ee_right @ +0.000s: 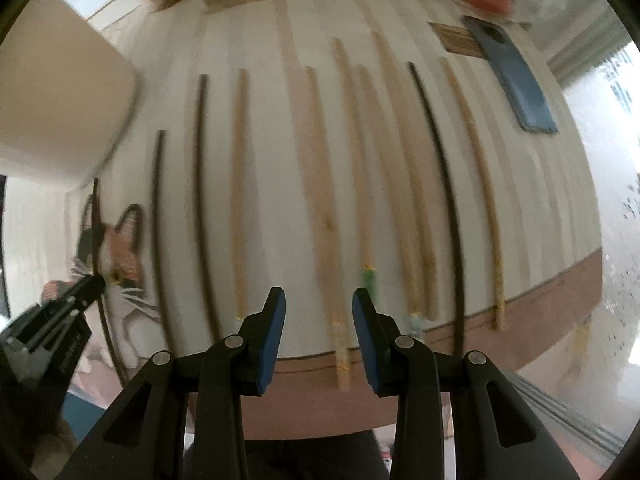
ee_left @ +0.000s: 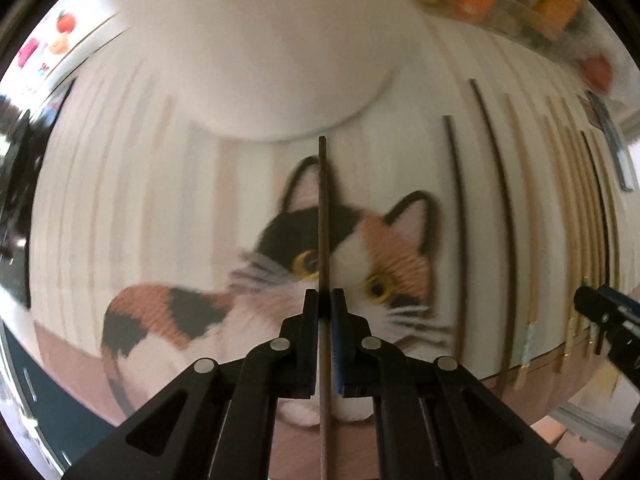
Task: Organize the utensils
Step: 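Grasp a dark chopstick with the left tool while the right tool grasps a light chopstick, then lift the dark chopstick with the left tool and carry it toward the holder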
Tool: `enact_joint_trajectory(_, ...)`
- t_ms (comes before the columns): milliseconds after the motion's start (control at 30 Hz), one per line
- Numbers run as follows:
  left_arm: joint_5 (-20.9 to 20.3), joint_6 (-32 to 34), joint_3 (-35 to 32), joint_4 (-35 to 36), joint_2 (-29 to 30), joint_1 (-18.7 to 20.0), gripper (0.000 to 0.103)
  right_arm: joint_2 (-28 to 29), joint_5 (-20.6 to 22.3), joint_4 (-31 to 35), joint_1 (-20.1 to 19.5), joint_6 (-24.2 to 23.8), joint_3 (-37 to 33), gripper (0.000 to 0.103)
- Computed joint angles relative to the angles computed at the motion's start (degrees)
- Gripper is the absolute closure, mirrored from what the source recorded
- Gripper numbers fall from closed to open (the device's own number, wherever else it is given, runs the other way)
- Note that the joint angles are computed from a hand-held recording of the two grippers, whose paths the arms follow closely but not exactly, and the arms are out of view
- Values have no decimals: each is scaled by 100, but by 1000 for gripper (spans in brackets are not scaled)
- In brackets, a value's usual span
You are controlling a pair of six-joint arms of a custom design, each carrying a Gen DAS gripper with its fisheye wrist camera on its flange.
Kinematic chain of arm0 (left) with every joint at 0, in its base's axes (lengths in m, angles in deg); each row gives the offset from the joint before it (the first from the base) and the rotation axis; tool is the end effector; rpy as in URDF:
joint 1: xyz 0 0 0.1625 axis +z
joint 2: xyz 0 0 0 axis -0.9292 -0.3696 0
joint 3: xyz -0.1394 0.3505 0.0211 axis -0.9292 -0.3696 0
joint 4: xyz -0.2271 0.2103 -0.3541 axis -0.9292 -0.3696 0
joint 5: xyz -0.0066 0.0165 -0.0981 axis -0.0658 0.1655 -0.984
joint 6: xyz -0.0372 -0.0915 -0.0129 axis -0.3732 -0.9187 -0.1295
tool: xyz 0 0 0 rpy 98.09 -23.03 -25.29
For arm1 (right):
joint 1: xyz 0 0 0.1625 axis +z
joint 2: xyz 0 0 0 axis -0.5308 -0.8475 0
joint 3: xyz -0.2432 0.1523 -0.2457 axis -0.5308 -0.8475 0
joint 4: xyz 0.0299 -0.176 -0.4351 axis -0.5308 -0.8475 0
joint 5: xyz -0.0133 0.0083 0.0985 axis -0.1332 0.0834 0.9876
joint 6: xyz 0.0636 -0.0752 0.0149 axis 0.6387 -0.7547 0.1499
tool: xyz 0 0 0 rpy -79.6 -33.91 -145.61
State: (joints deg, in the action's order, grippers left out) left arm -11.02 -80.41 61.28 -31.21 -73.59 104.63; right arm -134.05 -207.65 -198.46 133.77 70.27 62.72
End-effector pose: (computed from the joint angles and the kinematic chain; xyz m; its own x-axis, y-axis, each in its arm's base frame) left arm -0.2645 -0.4260 0.1171 -0.6564 0.1903 -0.7300 0.2283 0.9724 0.0483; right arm 0.1504 -0.4165 0.2024 -0.6683 0.3157 0.6736 0.1977 0.9483 -0.2483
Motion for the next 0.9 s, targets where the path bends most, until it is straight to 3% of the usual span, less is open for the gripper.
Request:
enact_joint_trajectory(267, 314, -1459, 176, 1476, -975, -47, 99, 701, 924, -668, 169, -912, -378, 66)
enact_joint_trajectory(400, 478, -1690, 324, 1627, -1196, 74, 99, 1204, 870, -748, 227, -916, -587, 66)
enact_joint_trajectory(500, 532, -1536, 282, 1518, -1193, 249, 99, 1493, 831, -670, 257, -702, -722, 66)
enact_joint_trajectory(667, 458, -922, -2, 1026, -961, 675, 99, 1944, 316, -225, 523, -242, -1021, 66)
enact_joint_trajectory(733, 402, -589, -54, 820, -913, 861, 99, 2168, 151, -159, 627, -28, -1125, 78)
enact_joint_trajectory(800, 362, -243, -105, 648, -904, 983, 99, 2475, 115, -121, 752, 136, -1343, 96)
enact_joint_trajectory(900, 197, 122, -76, 523, -1052, 1115, 98, 3035, 196, -158, 877, 390, -1601, 96)
